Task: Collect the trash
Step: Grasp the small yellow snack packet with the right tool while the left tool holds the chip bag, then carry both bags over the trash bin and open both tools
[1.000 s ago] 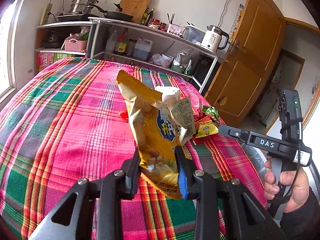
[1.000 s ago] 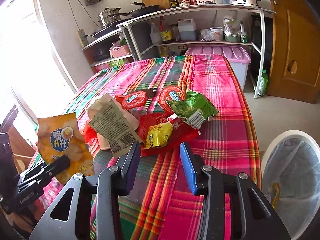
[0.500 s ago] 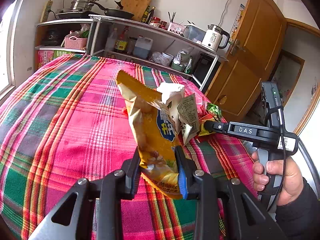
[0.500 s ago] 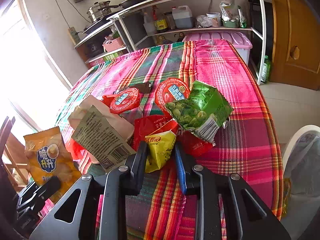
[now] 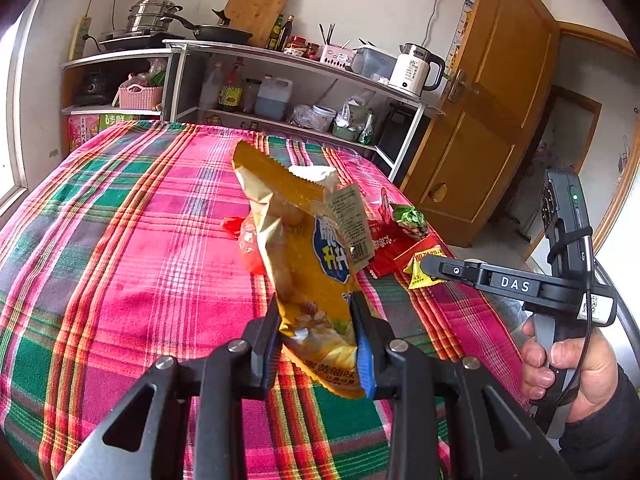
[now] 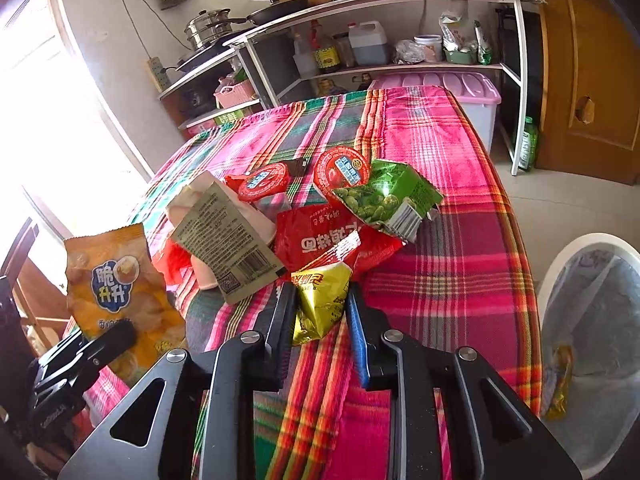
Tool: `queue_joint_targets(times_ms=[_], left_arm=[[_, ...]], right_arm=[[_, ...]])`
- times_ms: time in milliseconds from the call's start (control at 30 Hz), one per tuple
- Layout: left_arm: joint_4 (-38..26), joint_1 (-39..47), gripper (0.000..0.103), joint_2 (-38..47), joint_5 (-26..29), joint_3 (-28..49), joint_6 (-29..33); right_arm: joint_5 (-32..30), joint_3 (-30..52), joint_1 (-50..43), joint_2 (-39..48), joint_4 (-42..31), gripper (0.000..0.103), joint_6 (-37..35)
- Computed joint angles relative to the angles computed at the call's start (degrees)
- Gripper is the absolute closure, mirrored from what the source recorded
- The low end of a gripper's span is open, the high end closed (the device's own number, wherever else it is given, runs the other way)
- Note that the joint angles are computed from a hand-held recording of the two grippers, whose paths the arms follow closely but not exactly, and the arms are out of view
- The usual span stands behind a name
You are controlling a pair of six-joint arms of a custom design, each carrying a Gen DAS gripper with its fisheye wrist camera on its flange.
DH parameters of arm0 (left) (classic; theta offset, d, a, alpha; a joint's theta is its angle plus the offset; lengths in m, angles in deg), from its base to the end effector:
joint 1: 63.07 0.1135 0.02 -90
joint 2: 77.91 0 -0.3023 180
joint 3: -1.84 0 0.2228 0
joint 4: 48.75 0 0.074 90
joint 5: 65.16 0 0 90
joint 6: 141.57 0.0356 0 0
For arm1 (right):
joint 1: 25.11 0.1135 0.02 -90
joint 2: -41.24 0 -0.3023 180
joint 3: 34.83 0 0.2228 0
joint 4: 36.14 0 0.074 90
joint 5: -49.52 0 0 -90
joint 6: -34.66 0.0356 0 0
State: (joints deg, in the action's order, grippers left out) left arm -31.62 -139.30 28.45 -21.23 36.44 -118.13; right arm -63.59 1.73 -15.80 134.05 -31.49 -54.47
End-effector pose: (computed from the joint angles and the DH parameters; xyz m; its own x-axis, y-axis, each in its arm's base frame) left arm 0.0801 -0.2192 0.1115 -0.6044 -0.2080 -0.7691 0.0505 0.9534 -0.2975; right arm 0.2197 0.0502 0.1465 -0.7792 -0.1136 -0.6164 -0.3776 0.8700 0.3170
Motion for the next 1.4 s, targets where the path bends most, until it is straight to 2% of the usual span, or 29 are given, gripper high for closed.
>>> queue_joint_targets(times_ms=[167,400,833,1033,1400], left_arm=[[-4.67,-1.68,0.070,0.04,-0.34,3.83,-0.11],[-8.88,-2.95,0.070,1.13,0.47,10.13,2.58],[-9.28,-1.68,0.070,6.02,4.96,22.19,13.65],[-9.40,0.08,0.070,9.17,8.40,28.64,19.14],[-11.74,3.36,0.070,16.19,14.95,41.76,26.24]], right_arm=[[-2.74,-3.89,-4.23,-6.19,-2.32,0.077,-2.82],[-8.61,-6.39,-15.35,-12.39,-8.63,0.077,-9.67],[-17.74,-3.63,-38.00,-15.73,-22.29,0.077,-25.49],[-20.75,-0.75,-48.47,-14.25,-28.01,0.077,-33.68],[-21.67,3.54,-59.90,-7.04,-29.14,0.077,-40.51]])
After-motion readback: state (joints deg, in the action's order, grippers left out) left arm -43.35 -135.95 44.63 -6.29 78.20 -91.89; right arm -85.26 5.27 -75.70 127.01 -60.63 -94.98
